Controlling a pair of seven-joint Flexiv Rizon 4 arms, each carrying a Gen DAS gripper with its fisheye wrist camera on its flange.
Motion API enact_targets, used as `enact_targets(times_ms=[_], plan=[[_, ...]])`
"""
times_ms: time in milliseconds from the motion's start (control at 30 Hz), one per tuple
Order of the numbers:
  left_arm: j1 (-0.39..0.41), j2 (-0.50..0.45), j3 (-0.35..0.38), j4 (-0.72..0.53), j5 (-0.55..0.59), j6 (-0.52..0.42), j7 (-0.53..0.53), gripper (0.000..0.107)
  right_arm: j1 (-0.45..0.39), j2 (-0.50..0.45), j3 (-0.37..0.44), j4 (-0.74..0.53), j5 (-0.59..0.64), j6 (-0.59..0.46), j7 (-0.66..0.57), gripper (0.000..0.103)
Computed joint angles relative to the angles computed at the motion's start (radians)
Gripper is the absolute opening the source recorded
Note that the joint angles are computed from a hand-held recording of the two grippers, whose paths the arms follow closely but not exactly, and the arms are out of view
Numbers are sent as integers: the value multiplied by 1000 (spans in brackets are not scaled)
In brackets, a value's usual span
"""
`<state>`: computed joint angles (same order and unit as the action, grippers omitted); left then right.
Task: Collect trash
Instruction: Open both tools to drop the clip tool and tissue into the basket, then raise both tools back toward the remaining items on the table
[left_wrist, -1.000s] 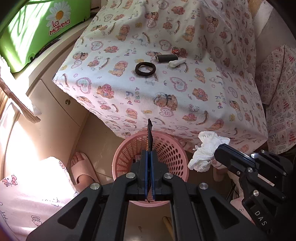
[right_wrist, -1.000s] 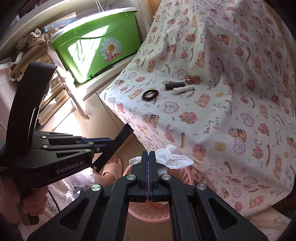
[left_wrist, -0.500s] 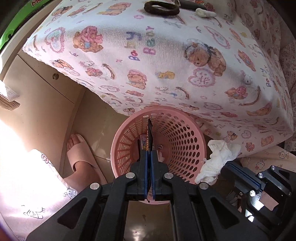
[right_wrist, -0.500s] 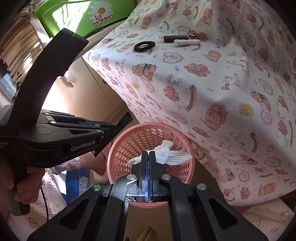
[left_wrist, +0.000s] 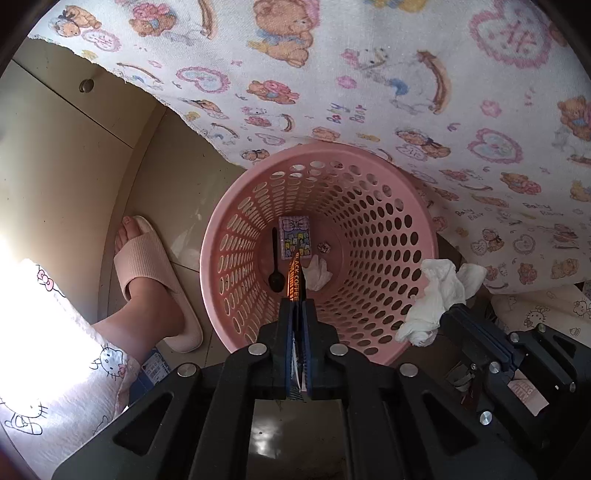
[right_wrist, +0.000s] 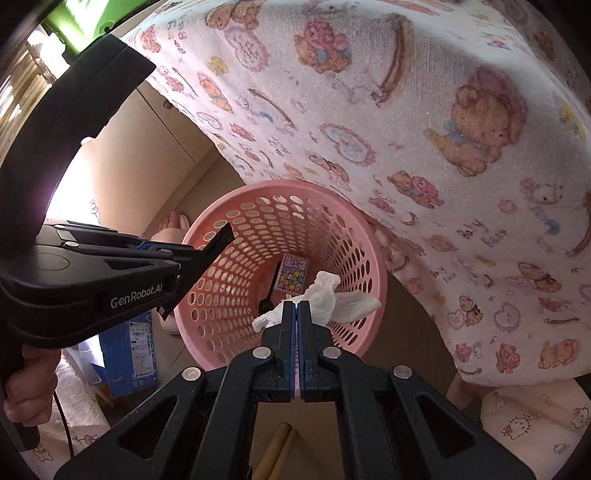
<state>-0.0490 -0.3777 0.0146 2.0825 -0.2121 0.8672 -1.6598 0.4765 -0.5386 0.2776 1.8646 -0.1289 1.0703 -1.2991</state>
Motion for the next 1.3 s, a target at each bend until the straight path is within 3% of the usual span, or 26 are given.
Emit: enact_targets(times_ms=[133,267,300,400,467,600,700,800,933,1200,1300], plan=[[-5,-2,9,-3,13,-8,-25,5,27,-6,-31,10,-45,-4,24,2],[-14,9,26,-5,52,-1,-61,35,22,-15,-22,2,-49,-20,21,2],[-21,10,36,-11,79,1,-80,38,25,-13,-25,4,-54,-23,26,3],[-45,21,60,-23,165,13,-138,39,34,-7,-39,16,-75,-20,43,22],[-39,36,54,-10,170,38,-140,43,32,0,-41,27,-82,-2,49,40],[-62,66,79,-11,262,76,-201,72,40,21,-55,44,-113,30,69,48],[-87,95,103,-20,369,106,-274,75,44,38,-67,54,-132,46,97,54],[-125,147,145,-25,544,176,-427,82,39,58,-69,62,-143,64,115,54],[-119,210,148,-20,700,250,-550,89,49,99,-96,102,-198,129,155,58],[-69,264,116,-10,819,326,-674,94,63,176,-152,181,-315,302,253,63],[-63,282,103,-6,853,347,-714,96,124,206,-267,231,-430,408,384,63]])
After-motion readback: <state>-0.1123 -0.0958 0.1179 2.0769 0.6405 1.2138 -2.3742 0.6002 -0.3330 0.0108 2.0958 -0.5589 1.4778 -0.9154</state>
